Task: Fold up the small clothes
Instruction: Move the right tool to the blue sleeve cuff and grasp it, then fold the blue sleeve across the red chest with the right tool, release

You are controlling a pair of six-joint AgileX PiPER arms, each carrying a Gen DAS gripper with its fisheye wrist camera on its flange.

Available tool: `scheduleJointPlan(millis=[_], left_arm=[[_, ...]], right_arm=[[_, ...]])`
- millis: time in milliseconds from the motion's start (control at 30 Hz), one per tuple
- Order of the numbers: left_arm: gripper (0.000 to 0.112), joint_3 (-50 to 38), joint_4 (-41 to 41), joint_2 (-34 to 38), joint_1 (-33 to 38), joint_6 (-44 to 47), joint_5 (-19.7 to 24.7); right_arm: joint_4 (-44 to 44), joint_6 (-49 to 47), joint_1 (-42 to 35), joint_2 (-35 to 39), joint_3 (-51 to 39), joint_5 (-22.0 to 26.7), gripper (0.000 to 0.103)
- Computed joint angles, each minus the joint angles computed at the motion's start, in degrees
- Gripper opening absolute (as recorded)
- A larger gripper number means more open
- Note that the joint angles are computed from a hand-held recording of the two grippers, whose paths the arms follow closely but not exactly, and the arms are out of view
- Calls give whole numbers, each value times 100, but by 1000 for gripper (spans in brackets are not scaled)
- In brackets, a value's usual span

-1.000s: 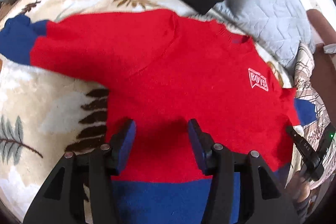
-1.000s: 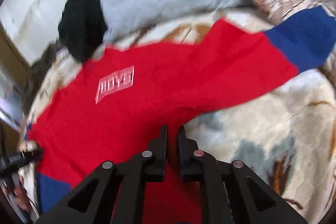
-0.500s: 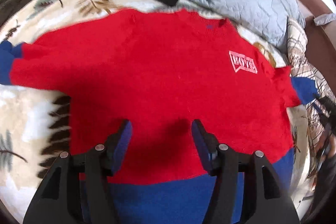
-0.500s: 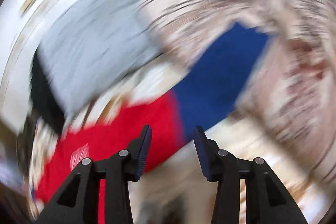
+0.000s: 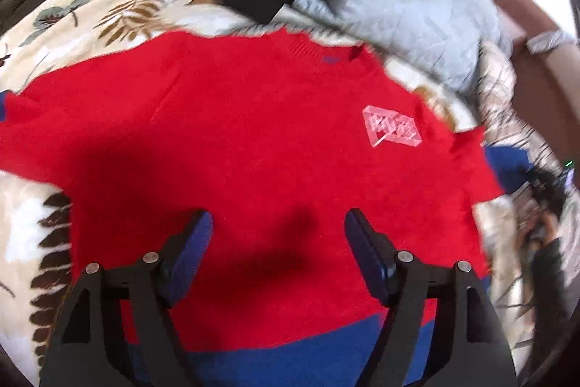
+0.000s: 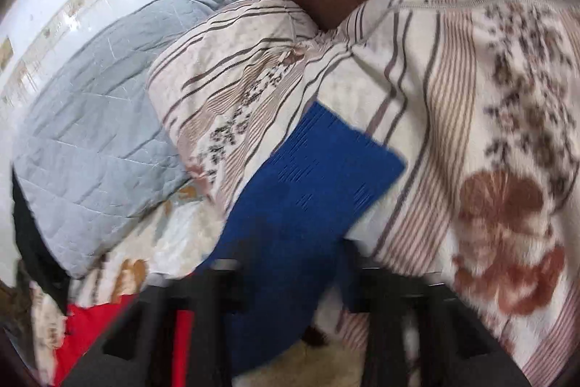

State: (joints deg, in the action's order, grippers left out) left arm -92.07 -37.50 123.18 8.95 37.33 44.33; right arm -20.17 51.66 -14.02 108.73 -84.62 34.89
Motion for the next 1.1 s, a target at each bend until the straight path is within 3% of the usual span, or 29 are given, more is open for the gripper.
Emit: scheduleJointPlan(millis=[200, 333, 533, 933, 1100], left_arm=[[75, -36, -621, 35, 67, 497, -118], [75, -665, -170, 494, 35, -78, 237], [75, -1083, -159, 773, 121, -284, 627], [75, -2007, -335, 1100, 565, -656, 1624], [75, -2494, -607, 1304, 878, -845, 2039]], right_arm=[[-141, 81, 121, -407, 356, -332, 6], [118, -376, 543, -565, 213, -313, 6], [629, -814, 1335, -432, -280, -97, 6], [1707, -1405, 3000, 994, -2279, 726, 6], [2176, -1656, 3587, 2069, -4005, 1547, 6]])
